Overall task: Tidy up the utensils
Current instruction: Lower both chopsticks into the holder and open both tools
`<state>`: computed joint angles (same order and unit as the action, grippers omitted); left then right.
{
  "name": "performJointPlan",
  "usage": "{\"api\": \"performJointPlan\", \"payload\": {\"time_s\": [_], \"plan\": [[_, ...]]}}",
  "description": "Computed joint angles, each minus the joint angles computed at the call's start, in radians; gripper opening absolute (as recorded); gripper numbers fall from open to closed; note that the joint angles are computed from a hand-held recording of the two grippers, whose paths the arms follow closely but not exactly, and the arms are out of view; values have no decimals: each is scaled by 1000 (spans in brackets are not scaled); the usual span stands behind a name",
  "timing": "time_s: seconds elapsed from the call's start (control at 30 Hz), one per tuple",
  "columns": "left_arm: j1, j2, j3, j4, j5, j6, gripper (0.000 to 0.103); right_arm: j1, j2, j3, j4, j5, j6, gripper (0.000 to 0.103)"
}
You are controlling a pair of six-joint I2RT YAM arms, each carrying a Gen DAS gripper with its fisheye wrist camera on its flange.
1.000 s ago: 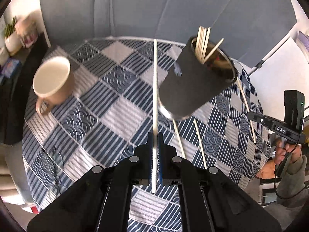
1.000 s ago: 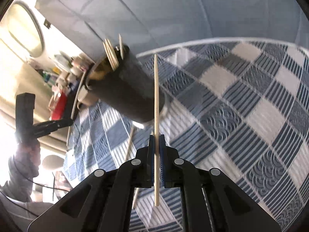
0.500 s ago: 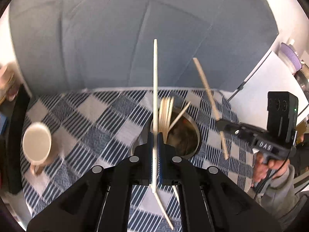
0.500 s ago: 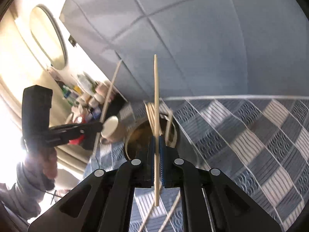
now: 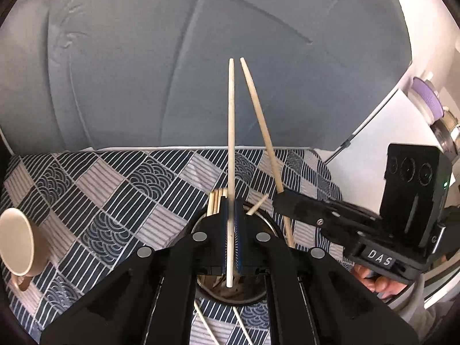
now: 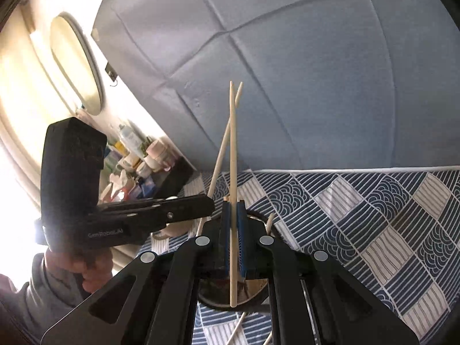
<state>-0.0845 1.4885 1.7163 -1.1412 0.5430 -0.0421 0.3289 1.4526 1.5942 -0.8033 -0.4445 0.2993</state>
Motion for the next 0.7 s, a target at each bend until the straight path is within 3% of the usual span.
{"api": "performJointPlan", "payload": {"time_s": [0.27,0.7], "plan": [[1,-71,-162,183,-21,-41,5,-4,-52,-185,224,1,63,5],[1,-140,-310,282,1,-31,5,-3,-80,-265,226,-12,41,5]]}}
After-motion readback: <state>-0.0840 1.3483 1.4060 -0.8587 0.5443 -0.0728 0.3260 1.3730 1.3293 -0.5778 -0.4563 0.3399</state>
